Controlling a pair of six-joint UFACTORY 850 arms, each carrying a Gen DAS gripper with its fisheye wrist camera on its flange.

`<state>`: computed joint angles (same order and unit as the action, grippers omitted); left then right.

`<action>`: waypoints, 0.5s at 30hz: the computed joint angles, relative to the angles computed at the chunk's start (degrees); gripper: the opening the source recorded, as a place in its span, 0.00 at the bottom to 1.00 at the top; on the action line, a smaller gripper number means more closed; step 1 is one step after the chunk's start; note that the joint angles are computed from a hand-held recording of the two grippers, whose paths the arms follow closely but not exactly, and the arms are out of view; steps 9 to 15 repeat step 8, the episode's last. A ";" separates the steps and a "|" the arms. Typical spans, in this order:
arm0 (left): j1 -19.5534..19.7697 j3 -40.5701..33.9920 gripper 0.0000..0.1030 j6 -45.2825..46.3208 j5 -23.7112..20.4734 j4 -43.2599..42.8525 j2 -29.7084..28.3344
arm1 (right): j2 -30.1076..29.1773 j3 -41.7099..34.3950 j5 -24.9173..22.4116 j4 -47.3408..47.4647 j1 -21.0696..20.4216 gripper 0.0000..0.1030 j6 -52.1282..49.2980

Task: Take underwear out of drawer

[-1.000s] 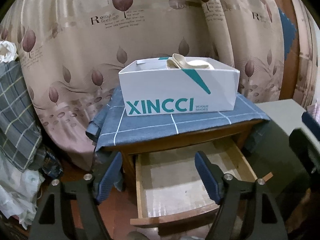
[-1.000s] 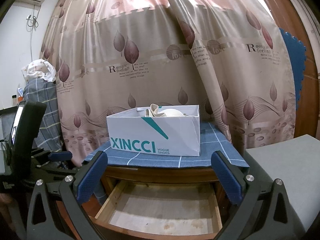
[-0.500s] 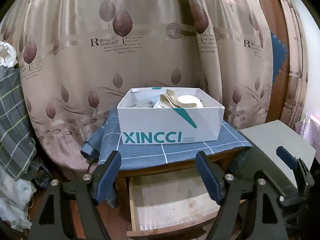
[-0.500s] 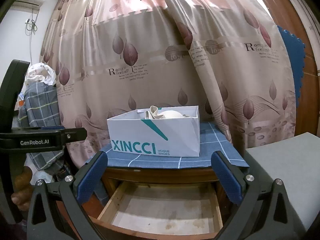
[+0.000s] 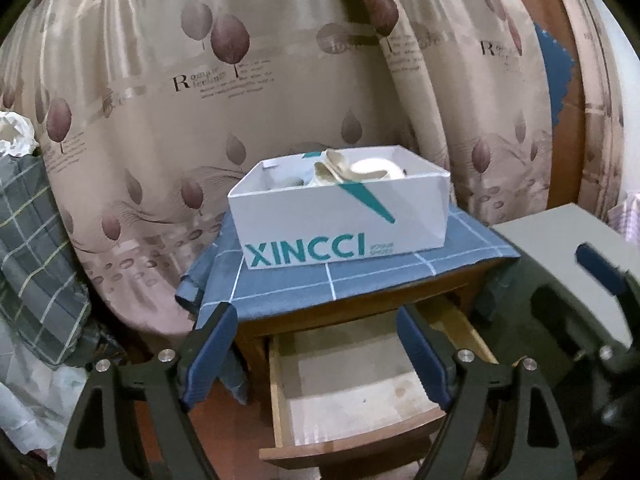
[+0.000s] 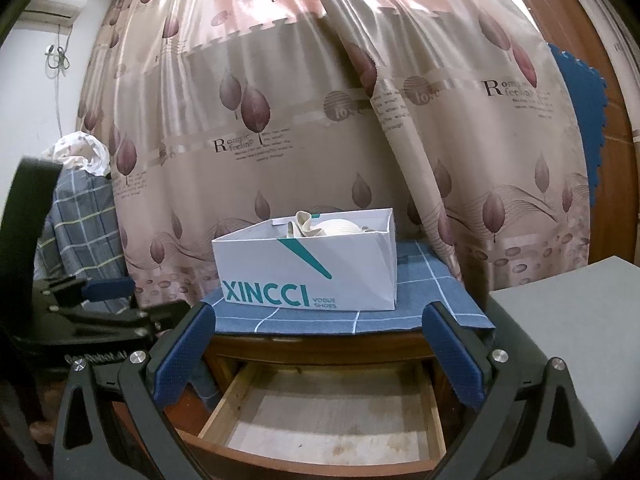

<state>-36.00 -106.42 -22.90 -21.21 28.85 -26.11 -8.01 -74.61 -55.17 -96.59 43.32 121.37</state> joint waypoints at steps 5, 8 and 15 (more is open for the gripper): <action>0.19 -1.28 0.82 -2.43 -3.10 0.94 -1.54 | 0.79 0.50 0.00 0.93 -0.18 1.00 0.43; 0.50 -1.83 0.82 -1.25 -4.06 -0.11 -2.11 | 2.21 0.64 1.63 3.50 -0.89 1.00 -0.26; 0.50 -1.83 0.82 -1.25 -4.06 -0.11 -2.11 | 2.21 0.64 1.63 3.50 -0.89 1.00 -0.26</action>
